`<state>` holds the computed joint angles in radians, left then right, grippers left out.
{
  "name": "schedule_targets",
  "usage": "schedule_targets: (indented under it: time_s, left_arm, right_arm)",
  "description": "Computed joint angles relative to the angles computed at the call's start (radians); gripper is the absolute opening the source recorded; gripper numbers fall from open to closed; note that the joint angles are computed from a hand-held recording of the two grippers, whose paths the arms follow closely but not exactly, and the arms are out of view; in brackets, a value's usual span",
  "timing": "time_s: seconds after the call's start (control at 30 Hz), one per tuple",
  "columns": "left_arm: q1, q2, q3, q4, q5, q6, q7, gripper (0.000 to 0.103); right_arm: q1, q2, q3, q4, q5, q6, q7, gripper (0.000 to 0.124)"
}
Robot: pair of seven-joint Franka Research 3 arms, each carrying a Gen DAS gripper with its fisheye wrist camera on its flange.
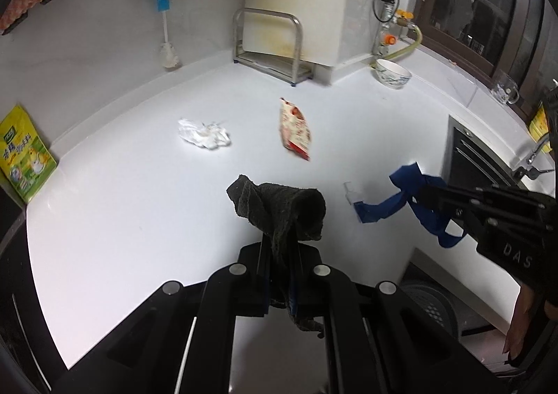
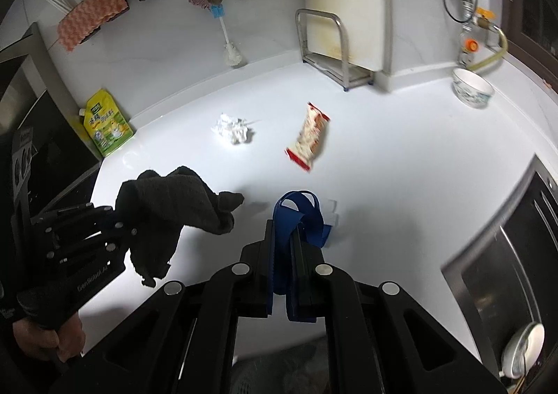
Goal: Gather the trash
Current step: 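Lift and carry the cloth and blue bag over the grey bin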
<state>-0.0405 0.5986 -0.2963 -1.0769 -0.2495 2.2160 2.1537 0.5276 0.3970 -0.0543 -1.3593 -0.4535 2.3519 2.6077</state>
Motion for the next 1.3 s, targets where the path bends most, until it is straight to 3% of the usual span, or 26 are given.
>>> schedule_targets:
  time_s: [0.27, 0.5, 0.87, 1.3]
  left_arm:
    - [0.023, -0.277, -0.009, -0.417, -0.092, 0.145, 0.052, 0.008]
    - [-0.015, -0.441, 0.027, -0.642, -0.148, 0.198, 0.069, 0.008]
    - [-0.104, -0.58, 0.077, -0.856, -0.151, 0.222, 0.041, 0.008]
    - [-0.151, -0.593, 0.089, -0.936, -0.061, 0.231, -0.042, 0.008]
  right_arm:
    - [-0.003, -0.224, 0.056, -0.328, -0.08, 0.079, 0.135, 0.007]
    - [-0.045, -0.359, 0.14, -0.526, -0.107, 0.117, 0.208, 0.007]
    - [-0.103, -0.481, 0.228, -0.744, -0.051, 0.182, 0.241, 0.007]
    - [-0.131, -0.499, 0.257, -0.858, 0.066, 0.267, 0.193, 0.007]
